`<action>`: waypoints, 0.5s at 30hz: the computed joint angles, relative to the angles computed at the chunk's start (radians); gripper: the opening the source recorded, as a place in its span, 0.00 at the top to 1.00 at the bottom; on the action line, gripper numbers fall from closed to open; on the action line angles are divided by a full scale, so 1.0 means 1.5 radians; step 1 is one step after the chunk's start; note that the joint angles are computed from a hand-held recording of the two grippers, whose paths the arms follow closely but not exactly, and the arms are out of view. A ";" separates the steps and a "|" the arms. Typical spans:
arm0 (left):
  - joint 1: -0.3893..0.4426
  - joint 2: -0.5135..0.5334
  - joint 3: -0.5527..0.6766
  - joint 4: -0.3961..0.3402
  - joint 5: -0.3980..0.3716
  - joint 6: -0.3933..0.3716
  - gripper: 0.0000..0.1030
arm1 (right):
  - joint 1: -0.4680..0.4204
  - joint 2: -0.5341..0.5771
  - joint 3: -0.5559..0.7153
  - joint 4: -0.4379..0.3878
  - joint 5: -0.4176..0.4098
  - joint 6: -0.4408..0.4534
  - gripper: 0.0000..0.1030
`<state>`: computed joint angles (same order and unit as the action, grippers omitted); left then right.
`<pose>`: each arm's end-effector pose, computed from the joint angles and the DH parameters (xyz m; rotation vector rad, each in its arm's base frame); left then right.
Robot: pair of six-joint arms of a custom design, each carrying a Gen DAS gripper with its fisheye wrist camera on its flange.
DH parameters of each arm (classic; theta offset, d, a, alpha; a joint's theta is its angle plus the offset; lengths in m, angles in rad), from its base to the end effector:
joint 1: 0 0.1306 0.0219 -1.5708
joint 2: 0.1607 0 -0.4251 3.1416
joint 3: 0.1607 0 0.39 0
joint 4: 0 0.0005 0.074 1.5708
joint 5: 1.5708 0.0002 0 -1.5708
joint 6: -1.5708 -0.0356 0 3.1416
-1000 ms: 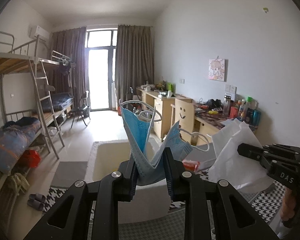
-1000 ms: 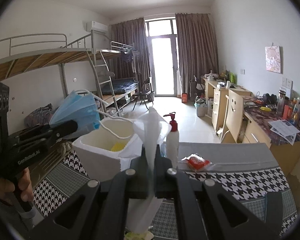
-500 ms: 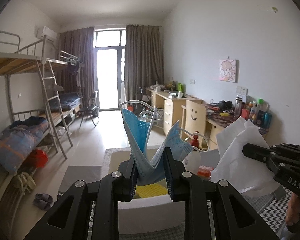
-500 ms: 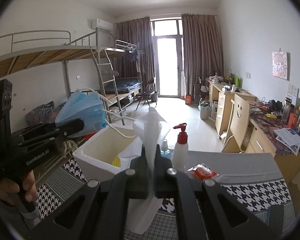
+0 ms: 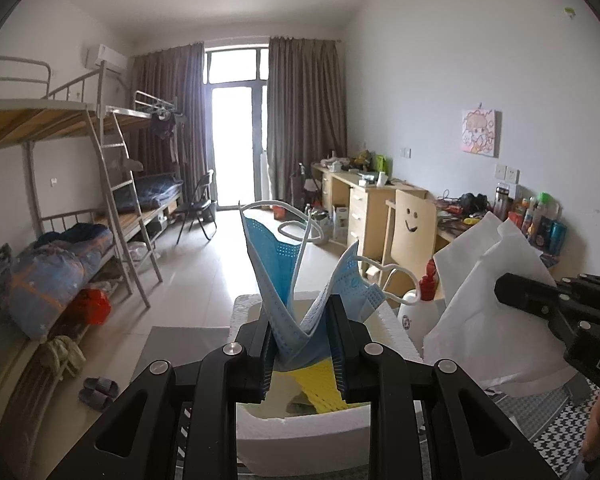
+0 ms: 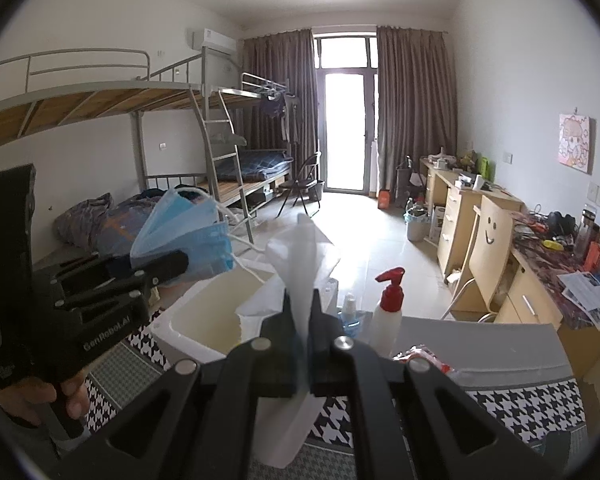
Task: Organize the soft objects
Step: 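Open the left gripper over the foam box to drop the blue mask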
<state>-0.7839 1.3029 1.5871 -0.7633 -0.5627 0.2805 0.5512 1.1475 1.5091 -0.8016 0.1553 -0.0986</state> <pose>0.3268 -0.2997 0.6144 0.1536 1.9671 -0.1150 0.3226 0.1913 0.6324 -0.3547 1.9832 0.2592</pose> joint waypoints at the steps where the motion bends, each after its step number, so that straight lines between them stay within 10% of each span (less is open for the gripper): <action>1: 0.003 0.003 0.001 -0.002 0.003 0.002 0.75 | 0.000 0.001 0.002 -0.001 0.001 -0.001 0.95; 15: 0.030 0.040 0.031 -0.038 0.043 0.012 0.75 | 0.006 0.020 0.019 -0.011 0.023 -0.003 0.94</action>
<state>-0.7389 1.3632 1.6343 -0.8209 -0.4976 0.2983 0.5596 1.1775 1.5372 -0.8176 0.1892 -0.1028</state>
